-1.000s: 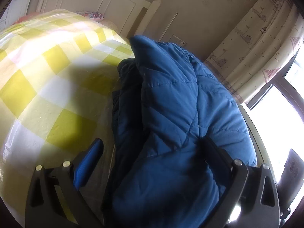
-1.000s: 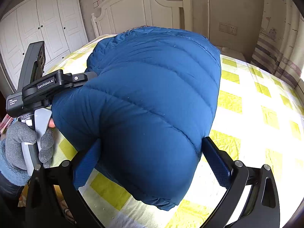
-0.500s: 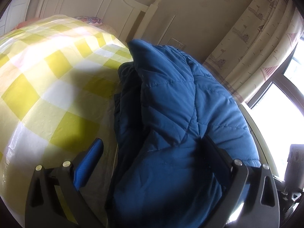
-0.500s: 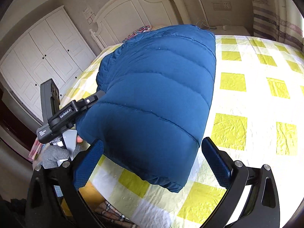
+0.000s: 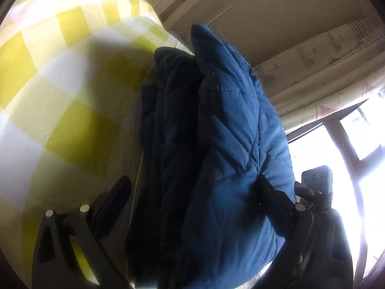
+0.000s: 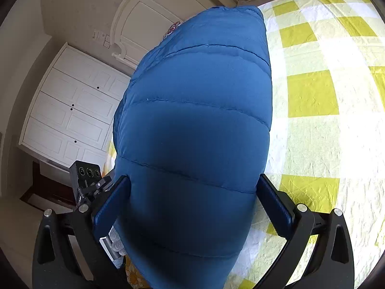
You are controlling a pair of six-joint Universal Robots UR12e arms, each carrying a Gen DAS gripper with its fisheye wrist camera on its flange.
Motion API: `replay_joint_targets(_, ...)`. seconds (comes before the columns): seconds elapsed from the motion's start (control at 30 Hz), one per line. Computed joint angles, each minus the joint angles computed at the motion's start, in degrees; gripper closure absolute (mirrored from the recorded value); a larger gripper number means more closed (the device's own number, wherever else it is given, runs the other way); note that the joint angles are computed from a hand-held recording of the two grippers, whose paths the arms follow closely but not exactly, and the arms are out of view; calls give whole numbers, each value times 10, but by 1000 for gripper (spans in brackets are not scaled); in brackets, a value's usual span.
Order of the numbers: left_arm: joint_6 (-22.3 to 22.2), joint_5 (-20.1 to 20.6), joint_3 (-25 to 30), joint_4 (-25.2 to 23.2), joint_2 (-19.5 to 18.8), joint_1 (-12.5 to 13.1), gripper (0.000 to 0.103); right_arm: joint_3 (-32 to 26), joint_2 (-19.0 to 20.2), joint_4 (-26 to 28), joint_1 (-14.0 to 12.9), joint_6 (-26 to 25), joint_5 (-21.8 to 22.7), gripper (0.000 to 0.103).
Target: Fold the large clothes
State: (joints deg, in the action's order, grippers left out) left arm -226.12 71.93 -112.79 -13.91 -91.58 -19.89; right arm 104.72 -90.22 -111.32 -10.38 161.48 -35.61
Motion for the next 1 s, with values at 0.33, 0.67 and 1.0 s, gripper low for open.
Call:
replay_joint_targets(0.33,27,-184,54,-71,-46,32,8,4,5,4,-3,-68,31,13)
replay_joint_targets(0.67,16,-142,145,-13,-125,5,40,23,22,-252,-34,77,14,25)
replay_joint_targets(1.0,31,66,172,5,-127,-51,2,76,-36,-375,-49,151,-99,4)
